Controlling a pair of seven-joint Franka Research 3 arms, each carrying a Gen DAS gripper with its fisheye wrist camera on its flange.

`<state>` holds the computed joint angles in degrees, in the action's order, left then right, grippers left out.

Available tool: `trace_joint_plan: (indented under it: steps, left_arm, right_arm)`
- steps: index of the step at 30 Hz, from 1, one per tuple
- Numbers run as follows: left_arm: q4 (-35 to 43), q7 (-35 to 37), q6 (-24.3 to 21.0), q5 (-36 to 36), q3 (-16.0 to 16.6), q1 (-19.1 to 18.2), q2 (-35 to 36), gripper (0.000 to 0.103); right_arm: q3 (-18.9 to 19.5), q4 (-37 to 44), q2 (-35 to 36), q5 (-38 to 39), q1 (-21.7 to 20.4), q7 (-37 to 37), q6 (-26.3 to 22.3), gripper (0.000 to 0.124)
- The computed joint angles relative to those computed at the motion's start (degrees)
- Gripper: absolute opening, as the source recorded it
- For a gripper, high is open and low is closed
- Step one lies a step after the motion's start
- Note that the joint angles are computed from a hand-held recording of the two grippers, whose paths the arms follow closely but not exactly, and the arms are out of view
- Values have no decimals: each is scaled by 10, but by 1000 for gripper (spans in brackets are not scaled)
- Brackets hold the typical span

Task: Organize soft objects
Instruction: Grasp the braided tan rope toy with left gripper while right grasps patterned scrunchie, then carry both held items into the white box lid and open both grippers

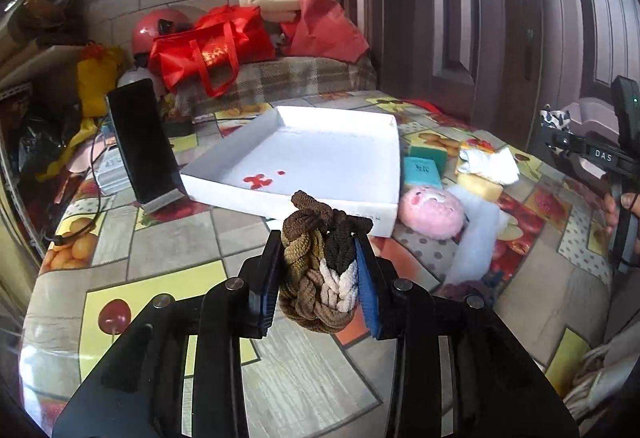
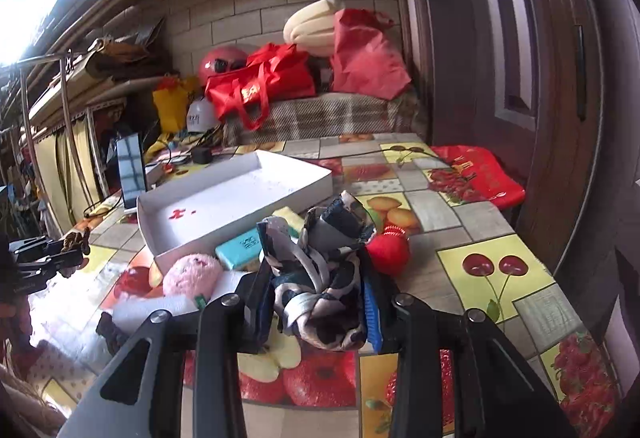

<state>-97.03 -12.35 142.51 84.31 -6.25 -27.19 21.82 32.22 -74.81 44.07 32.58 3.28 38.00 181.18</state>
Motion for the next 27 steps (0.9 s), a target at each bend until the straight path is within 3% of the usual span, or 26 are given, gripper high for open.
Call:
trace_joint_plan:
  steps: [2,4,5,8,14,17,21,27]
  left_arm:
    - [-1,-46,-48,0,6,-9,-1,34]
    - [-6,-83,-73,17,8,-12,-6,34]
    - [-6,-89,-88,19,7,-13,-5,34]
    - [-8,-105,-117,25,3,-14,-4,34]
    - [-2,-116,-142,34,-3,-16,1,34]
    - [9,-118,-131,33,-4,-14,9,34]
    - [52,-103,-129,33,2,-26,40,34]
    - [122,-66,-128,11,20,-49,88,34]
  right_arm:
    - [-22,13,20,-21,26,34,64,37]
    - [-85,30,24,-24,66,84,60,37]
    - [-86,41,28,-4,70,77,68,37]
    - [-61,41,34,-24,51,95,77,37]
    - [-51,15,27,-74,42,122,96,37]
    - [-9,0,32,-115,18,127,107,37]
    - [-2,4,40,-159,26,141,101,37]
    - [-13,53,65,-188,57,177,54,37]
